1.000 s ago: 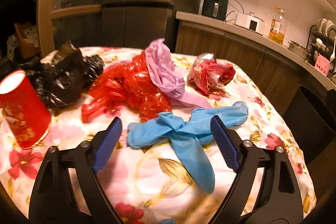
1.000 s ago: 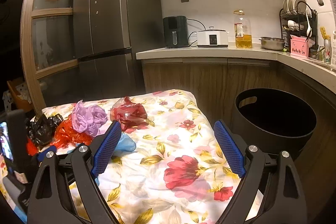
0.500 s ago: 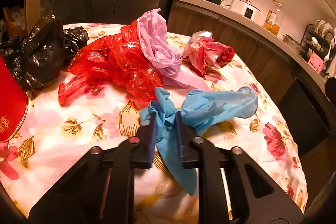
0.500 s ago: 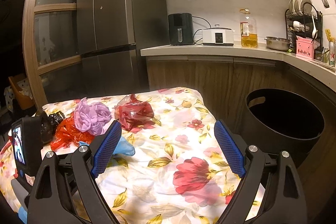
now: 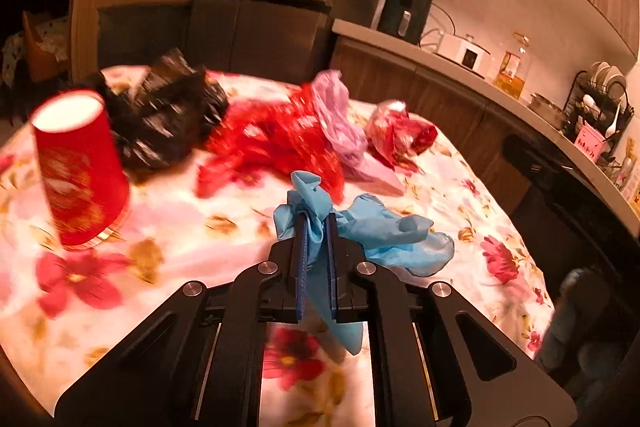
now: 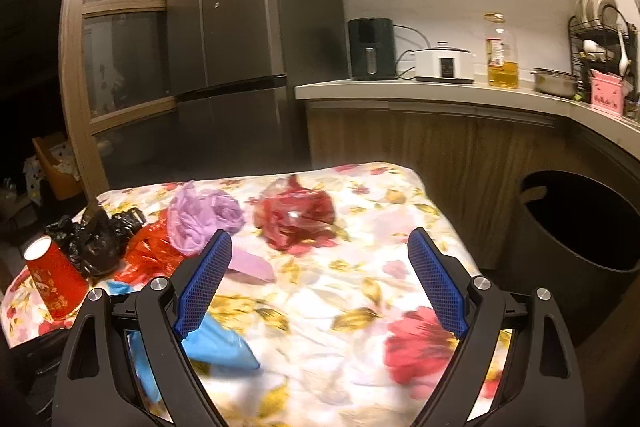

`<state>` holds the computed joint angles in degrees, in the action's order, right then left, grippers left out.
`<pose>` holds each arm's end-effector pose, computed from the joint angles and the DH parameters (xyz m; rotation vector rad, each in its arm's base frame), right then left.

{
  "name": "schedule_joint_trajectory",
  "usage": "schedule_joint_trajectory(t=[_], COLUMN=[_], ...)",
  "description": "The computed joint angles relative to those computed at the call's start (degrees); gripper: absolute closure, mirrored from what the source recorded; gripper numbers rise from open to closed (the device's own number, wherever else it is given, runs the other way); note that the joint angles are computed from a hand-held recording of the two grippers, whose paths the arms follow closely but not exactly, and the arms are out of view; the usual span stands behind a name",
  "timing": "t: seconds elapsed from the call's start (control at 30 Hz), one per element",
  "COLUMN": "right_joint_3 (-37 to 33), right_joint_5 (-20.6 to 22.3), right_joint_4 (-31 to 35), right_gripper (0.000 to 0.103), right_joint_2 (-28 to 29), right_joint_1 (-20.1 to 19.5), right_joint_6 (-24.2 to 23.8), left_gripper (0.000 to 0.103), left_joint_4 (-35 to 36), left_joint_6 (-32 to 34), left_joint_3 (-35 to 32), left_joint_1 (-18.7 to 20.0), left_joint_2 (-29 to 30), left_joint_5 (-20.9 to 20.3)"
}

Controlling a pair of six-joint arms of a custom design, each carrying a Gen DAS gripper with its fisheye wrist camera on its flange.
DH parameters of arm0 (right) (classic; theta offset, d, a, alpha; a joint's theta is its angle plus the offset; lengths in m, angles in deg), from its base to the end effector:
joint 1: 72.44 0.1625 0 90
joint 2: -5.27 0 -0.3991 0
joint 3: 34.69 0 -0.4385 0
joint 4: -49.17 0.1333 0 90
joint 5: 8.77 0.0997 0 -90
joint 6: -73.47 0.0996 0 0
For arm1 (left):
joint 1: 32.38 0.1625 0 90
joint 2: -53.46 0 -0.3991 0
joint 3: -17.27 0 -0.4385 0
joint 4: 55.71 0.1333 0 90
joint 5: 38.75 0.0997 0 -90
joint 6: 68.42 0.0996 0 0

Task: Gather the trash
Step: 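Grasp the pink plastic bag with the right tool while the left tool holds the gloves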

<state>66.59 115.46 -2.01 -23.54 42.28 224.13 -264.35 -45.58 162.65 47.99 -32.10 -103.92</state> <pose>0.2886 -0.4421 -0.1861 0.5692 -2.1033 1.4299 0.1090 -0.4042 0.2198 0.3733 2.3149 -1.2441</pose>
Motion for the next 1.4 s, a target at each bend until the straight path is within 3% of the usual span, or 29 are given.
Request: schedule_joint_trajectory(t=[0.4,0.6,0.77,0.87,0.93,0.97,1.03,1.1,1.4], right_joint_3=[-14.85,-20.94,-25.77,-28.48,-29.82,-30.18,-30.64,-30.27,-21.59], right_joint_5=[-3.44,-5.68,-7.23,-8.04,-8.55,-8.94,-9.67,-10.16,-8.69], right_joint_4=[11.48,16.74,22.83,27.04,29.36,30.01,31.21,31.2,25.04], right_gripper=[0.032,0.034,0.042,0.053,0.066,0.071,0.091,0.098,0.101], right_joint_2=[8.8,12.35,14.69,15.82,16.42,16.6,16.8,16.58,11.39], right_joint_1=[-0.58,-0.83,-1.35,-1.75,-1.87,-1.94,-2.02,-1.99,-1.28], right_joint_6=[0.74,0.42,1.6,2.79,3.17,3.17,3.11,3.06,3.32], left_gripper=[0.096,0.096,0.096,0.096,0.096,0.096,0.096,0.096,0.096], left_joint_4=[-1.61,0.53,2.4,3.24,3.75,4.0,4.76,5.03,4.44], left_joint_6=[4.01,4.05,3.51,3.26,2.94,2.76,2.34,2.14,2.2], left_joint_3=[0.51,-0.37,-0.81,-1.29,-1.58,-1.7,-1.89,-2.05,-1.55], left_joint_1=[2.06,4.17,5.05,5.37,5.56,5.67,5.84,5.89,5.54], left_joint_2=[-3.14,-4.36,-5.09,-4.97,-4.83,-4.78,-4.91,-4.89,-5.32], left_joint_5=[0.68,-1.5,-2.64,-2.88,-2.97,-3.06,-3.19,-3.22,-3.4])
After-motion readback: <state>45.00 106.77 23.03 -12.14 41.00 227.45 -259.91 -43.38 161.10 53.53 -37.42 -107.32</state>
